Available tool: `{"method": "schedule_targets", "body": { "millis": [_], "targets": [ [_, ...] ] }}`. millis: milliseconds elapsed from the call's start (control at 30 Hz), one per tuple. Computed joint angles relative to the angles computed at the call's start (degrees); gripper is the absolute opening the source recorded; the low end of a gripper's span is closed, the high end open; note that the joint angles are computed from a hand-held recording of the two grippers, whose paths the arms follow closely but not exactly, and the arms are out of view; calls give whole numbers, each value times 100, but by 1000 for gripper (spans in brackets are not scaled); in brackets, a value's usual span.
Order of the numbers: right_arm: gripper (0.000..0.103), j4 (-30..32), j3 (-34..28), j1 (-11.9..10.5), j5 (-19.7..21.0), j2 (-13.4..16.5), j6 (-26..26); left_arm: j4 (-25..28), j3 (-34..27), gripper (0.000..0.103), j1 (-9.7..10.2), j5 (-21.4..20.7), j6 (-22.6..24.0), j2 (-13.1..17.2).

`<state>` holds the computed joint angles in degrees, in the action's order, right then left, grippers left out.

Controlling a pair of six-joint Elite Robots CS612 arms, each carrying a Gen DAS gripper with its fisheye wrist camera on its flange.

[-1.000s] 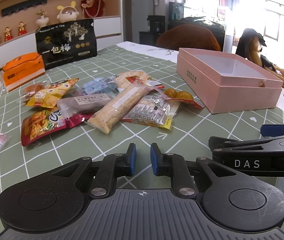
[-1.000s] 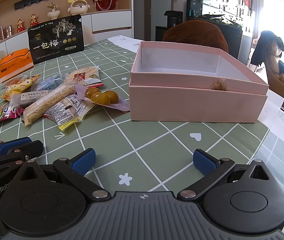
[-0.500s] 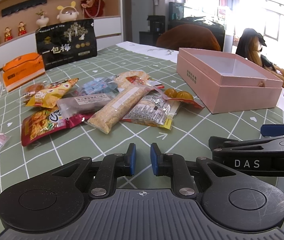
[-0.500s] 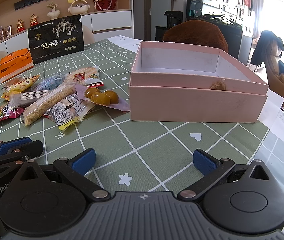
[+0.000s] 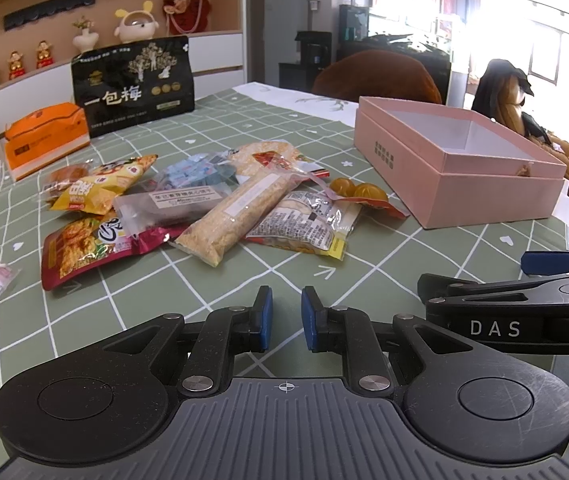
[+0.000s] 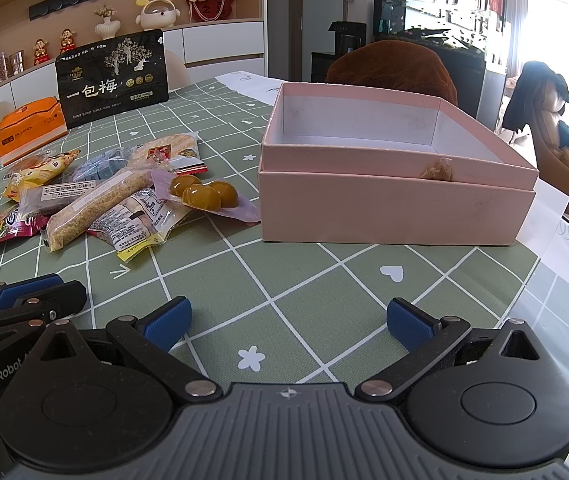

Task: Organize snacks
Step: 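Reach the left gripper to the small clear packet and grasp it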

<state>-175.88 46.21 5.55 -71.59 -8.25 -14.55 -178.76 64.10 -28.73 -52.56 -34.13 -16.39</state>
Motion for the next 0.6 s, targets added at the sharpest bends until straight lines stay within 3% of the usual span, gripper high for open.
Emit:
{"method": "schedule_targets", "body": {
  "millis": [367,433,567,600],
  "targets": [
    [103,37,-5,-4,23,2,30,1,2,20,-2,-3,-37,-4],
    [103,430,119,-11,65,-146,-235,-48,35,20,0,-38,-71,-16],
    [103,1368,151,31,-206,-372,-407,24,357,22,115,-526,-261,-293],
    [103,1520,115,36,-226,-384,-467,-26,488,23,138,-382,-388,-385]
  ]
}}
